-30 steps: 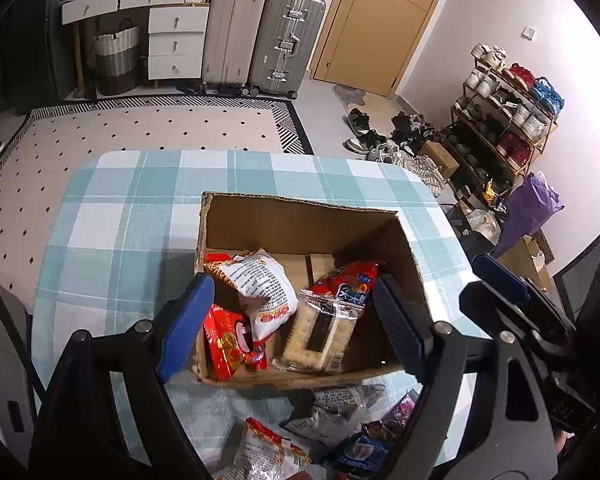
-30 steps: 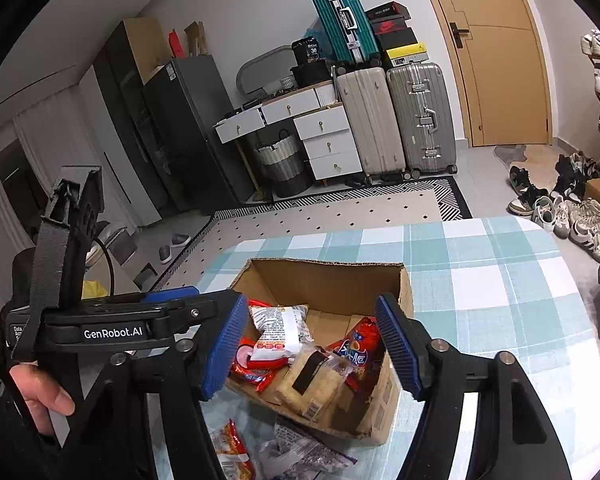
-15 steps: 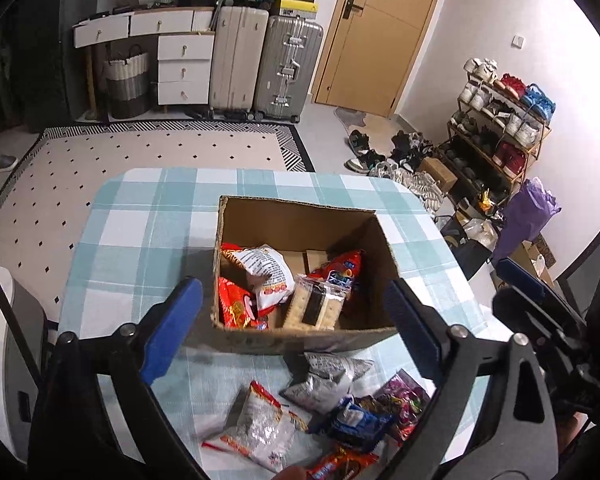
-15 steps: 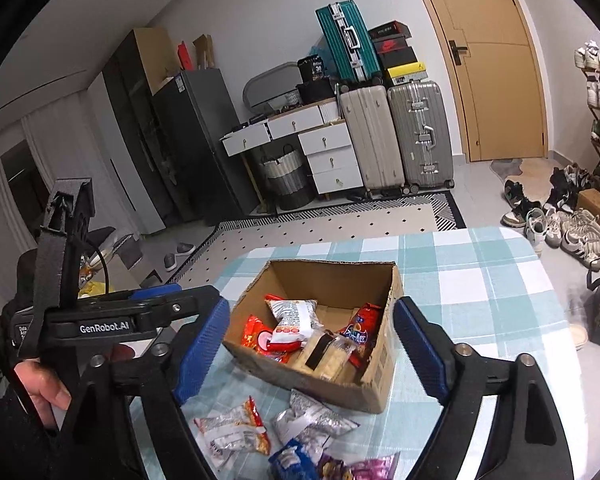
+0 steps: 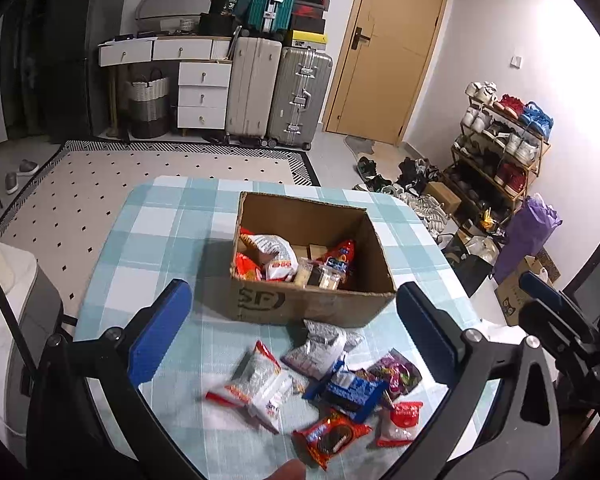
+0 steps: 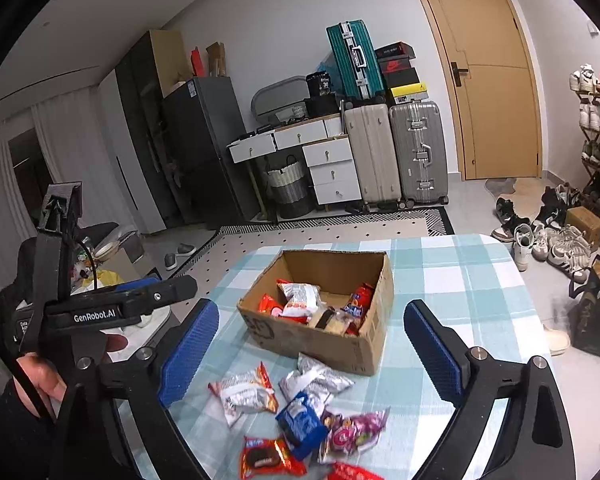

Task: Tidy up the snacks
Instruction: 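Withdraw both tools from the box back toward the remaining snacks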

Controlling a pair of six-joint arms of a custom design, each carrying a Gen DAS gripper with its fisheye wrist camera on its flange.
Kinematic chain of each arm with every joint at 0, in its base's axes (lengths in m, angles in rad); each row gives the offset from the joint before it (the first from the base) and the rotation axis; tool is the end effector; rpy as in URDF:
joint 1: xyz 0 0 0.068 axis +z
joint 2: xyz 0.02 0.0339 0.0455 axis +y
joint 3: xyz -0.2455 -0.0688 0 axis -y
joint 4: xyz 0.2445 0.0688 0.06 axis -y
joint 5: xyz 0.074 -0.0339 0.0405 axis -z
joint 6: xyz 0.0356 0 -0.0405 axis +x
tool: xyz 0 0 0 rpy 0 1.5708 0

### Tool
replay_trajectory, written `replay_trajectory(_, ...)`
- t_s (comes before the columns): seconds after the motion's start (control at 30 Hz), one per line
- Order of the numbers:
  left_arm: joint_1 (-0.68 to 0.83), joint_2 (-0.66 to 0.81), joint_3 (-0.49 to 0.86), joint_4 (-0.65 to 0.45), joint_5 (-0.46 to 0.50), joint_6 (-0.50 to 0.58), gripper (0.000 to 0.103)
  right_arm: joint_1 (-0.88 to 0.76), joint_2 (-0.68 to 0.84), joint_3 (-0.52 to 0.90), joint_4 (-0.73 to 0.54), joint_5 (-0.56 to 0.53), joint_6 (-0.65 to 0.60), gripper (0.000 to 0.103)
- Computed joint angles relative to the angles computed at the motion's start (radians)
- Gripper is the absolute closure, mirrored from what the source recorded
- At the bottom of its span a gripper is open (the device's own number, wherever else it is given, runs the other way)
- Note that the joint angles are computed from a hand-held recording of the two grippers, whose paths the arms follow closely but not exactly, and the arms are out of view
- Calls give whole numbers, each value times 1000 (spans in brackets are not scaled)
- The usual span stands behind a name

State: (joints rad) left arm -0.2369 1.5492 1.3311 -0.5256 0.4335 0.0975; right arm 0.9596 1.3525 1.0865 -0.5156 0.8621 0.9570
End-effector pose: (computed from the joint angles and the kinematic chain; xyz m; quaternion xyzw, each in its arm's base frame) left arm 0.3315 -0.0954 0.2926 0.2340 0.8674 -0.2238 0.3778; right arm 0.1871 0.2199 0.2783 0.1595 0.8389 0.0640 0.5164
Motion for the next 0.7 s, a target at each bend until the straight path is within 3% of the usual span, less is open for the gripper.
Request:
replay_trajectory(0.37, 30, -221, -317, 69, 28, 51, 1, 197, 9, -41, -202, 119, 308, 5)
replay_trajectory(0.5, 34, -363, -497, 183, -11, 44, 1, 249, 39, -51, -265, 128, 429, 5)
replay_trajectory(0.7, 59, -416, -613, 190, 24, 39, 1, 296, 90, -82, -285, 98, 563, 5)
